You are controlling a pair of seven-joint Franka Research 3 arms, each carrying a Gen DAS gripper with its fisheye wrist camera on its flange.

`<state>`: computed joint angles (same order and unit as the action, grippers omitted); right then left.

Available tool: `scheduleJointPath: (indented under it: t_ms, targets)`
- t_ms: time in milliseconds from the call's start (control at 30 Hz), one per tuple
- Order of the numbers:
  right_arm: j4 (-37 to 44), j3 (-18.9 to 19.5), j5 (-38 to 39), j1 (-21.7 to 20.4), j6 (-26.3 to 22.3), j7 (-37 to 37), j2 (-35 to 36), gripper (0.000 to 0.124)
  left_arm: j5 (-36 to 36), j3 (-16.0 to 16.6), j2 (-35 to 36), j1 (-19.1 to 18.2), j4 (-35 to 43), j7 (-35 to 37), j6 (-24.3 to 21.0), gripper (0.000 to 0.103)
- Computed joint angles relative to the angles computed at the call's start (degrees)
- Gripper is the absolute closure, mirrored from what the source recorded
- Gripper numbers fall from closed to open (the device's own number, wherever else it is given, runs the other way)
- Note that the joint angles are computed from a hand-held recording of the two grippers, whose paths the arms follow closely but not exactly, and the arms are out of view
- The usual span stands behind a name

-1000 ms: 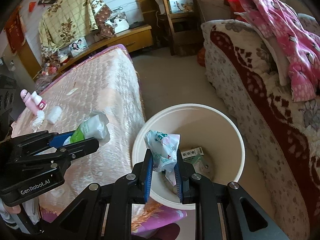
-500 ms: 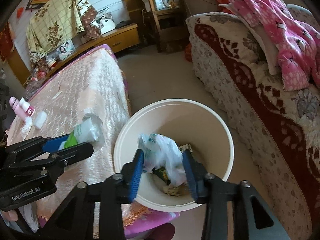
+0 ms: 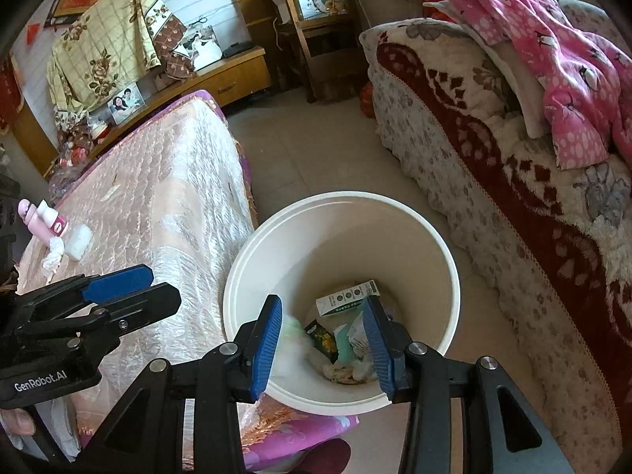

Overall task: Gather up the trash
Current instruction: 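Move both open tools back over the trash on the bed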

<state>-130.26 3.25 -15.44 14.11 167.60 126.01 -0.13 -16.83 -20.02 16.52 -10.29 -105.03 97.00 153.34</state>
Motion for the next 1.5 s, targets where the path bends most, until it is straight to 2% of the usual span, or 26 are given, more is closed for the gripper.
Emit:
scheduleJointPath:
  t_ms: [267,467,600,800,1000,1133,1500]
  targets:
    - [0.7,0.5,-0.4,0.5,-0.3,0.0,0.0,0.082,2.2,1.5,-3.4,-0.5,-3.9,-1.8,2.3,0.050]
    - [1.8,0.8,-2.1,1.3,-0.7,1.2,0.2,0.080,7.9,3.9,-6.4,-1.4,-7.5,-7.5,5.7,0.050]
    - [3.0,1.1,-3.1,2.1,-1.3,1.6,0.4,0.080,14.3,6.0,-9.0,-1.8,-10.3,-13.3,7.4,0.050]
    - [5.9,1.6,-3.3,4.0,-2.1,1.0,1.6,0.079,14.0,6.8,-12.6,-0.1,-13.6,-13.7,8.2,0.050]
    - [10.4,1.9,-3.4,6.9,-3.3,0.0,4.0,0.078,14.8,9.0,-17.1,1.2,-18.2,-14.3,9.4,0.050]
    - [15.2,2.0,-2.2,9.6,-4.7,-2.4,7.4,0.073,15.1,10.9,-19.8,2.4,-21.1,-14.7,9.7,0.050]
    - [29.7,1.2,3.6,17.5,-9.4,-9.8,18.6,0.071,23.4,15.1,-24.4,8.7,-26.8,-21.2,10.5,0.050]
